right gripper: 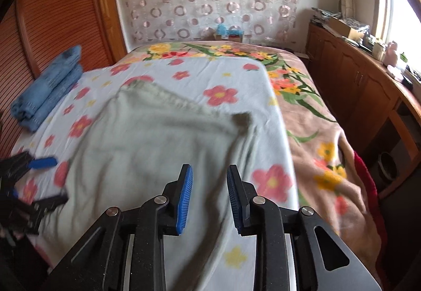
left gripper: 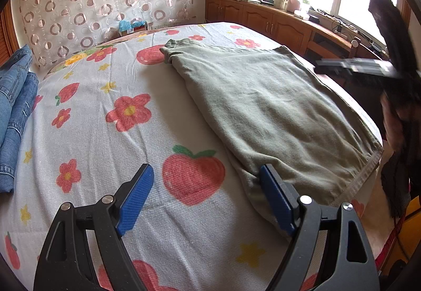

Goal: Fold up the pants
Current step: 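Grasp the shorts' hem with the left tool while the right tool grasps beside it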

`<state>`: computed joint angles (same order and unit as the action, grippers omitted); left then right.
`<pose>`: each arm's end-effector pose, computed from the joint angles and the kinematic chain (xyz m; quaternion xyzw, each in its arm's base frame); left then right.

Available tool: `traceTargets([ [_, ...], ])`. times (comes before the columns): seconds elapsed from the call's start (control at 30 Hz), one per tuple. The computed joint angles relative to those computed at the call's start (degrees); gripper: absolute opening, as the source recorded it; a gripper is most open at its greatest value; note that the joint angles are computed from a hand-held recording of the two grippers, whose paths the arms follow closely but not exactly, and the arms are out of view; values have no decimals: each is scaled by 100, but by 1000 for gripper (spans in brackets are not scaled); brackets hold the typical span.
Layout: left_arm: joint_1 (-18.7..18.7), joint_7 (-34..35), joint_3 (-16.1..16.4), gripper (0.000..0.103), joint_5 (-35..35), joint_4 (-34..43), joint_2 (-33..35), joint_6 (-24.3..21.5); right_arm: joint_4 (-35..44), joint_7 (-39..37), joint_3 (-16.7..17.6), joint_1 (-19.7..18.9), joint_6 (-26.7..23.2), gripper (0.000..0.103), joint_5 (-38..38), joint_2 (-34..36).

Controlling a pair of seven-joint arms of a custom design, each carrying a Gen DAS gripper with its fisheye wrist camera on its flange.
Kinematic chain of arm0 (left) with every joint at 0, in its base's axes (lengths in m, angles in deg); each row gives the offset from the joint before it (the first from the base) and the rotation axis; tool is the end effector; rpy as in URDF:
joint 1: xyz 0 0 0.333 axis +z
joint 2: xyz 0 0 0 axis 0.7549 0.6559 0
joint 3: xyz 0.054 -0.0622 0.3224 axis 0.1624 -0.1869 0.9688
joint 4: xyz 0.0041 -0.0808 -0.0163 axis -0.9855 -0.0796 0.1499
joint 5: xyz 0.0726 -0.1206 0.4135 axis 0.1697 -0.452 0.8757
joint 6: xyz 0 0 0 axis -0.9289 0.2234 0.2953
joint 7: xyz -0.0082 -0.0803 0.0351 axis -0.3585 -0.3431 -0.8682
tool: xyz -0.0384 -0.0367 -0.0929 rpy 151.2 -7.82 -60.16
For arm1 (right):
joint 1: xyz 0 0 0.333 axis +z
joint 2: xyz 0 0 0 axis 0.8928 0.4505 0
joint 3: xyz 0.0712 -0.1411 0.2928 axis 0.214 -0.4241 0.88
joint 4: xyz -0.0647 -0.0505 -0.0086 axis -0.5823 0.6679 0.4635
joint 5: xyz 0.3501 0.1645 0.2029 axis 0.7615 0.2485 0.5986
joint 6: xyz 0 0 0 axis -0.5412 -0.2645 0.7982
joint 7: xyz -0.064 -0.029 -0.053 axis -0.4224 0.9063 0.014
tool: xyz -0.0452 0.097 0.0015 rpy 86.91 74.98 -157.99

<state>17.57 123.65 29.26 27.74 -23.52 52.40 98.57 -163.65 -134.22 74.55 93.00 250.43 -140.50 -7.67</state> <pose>0.7467 -0.5191 0.3254 -0.4464 0.8244 -0.3148 0.1484 0.5770 0.3607 0.3272 -0.6650 0.6181 -0.2685 0.3219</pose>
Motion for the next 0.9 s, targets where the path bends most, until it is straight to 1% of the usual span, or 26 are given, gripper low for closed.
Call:
traceTargets([
  [0.1, -1, -10, 4, 83, 1, -37, -20, 17, -178, 196, 28, 67, 120, 28, -310, -79],
  [0.2, 1, -9, 2, 84, 0, -37, -21, 11, -251, 337, 96, 20, 276, 28, -440, -60],
  [0.3, 1, 3, -2, 84, -3, 10, 6, -3, -286, 357, 148, -4, 238, 28, -522, -55],
  [0.37, -1, 2, 1, 84, -3, 9, 6, -2, -264, 203, 183, -42, 211, 28, -391, -16],
  [0.5, 0, 6, -5, 84, -10, 25, 15, -12, -238, 399, 166, -4, 173, 29, -597, -3],
  [0.53, 0, 7, -5, 84, -12, 21, 12, -13, -236, 510, 164, -2, 186, 31, -707, -2],
  [0.57, 3, 15, -13, 84, -20, 51, 30, -28, -229, 691, 169, 2, 234, 38, -898, 4],
  [0.6, 6, -2, -12, 84, -29, 39, 20, -28, -212, 820, 216, 13, 237, 40, -1027, 12],
  [0.67, 22, -40, -3, 84, -16, -199, -122, 72, -201, 859, 295, 4, 105, 41, -1102, 29],
  [0.7, 41, -47, -6, 84, -9, -337, -196, 193, -209, 839, 329, -2, 32, 41, -1077, 25],
  [0.77, 53, -169, 19, 84, 8, -635, -377, 372, -192, 686, 380, -31, -22, 41, -881, 38],
  [0.83, 147, -98, -130, 83, -58, -1010, -606, 553, -207, 590, 382, -50, 30, 41, -691, 20],
  [0.9, 226, 9, -253, 83, -105, -1521, -923, 789, -305, 764, 337, -19, 93, 41, -794, -93],
])
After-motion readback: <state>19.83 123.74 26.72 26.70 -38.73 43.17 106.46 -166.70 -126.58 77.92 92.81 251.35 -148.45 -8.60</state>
